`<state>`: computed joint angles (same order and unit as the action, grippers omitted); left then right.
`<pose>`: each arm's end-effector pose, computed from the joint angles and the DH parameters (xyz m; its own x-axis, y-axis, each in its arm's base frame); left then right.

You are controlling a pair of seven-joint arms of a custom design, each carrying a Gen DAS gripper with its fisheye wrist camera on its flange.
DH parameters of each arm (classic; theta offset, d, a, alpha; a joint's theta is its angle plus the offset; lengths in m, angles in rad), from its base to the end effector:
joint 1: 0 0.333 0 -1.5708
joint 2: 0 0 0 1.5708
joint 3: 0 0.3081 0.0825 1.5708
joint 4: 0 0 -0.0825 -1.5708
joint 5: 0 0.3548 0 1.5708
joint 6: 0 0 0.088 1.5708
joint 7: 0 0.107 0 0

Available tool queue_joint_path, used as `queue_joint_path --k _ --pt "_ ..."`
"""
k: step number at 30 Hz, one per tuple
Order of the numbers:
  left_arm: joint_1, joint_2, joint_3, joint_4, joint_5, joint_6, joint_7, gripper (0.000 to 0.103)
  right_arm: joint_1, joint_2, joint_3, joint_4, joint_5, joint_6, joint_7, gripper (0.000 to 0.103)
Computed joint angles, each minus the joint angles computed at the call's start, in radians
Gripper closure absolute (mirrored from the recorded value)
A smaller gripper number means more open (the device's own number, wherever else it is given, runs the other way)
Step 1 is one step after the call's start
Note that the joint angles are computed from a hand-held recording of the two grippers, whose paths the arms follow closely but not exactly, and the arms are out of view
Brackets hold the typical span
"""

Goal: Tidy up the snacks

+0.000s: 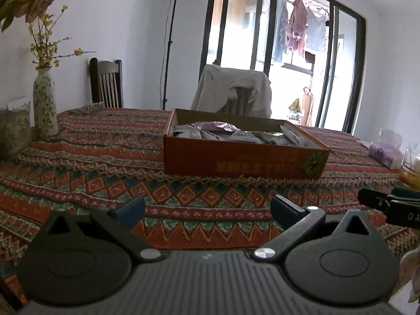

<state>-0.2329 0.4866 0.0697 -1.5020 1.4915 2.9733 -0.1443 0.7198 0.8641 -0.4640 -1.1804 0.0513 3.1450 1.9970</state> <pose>0.6643 -0.1885 0.4528 0.0729 -0.9920 0.1033 -0.3998 -0.1239 -0.9082 0.6937 0.3383 0.4490 0.2157 -0.9720 -0.0932 -0.3901 0.0017 -0.9208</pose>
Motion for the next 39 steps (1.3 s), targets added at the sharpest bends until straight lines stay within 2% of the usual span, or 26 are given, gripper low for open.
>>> queue_joint_path --k 5,16,26,39 --pt "0.002 0.017 -0.004 0.007 -0.044 0.005 0.044 0.0 -0.018 0.004 0.025 0.014 -0.01 -0.024 -0.01 0.0" --pt "-0.02 0.032 0.029 0.014 -0.101 0.019 0.083 0.0 -0.05 0.016 0.066 0.043 -0.044 -0.048 -0.003 0.0" --pt "-0.031 0.028 0.043 0.008 -0.087 0.028 0.07 0.0 -0.054 0.015 0.072 0.046 -0.059 -0.05 0.006 0.0" --pt "-0.024 0.029 0.034 0.008 -0.085 0.029 0.071 0.0 -0.053 0.013 0.071 0.041 -0.062 -0.046 0.01 0.0"
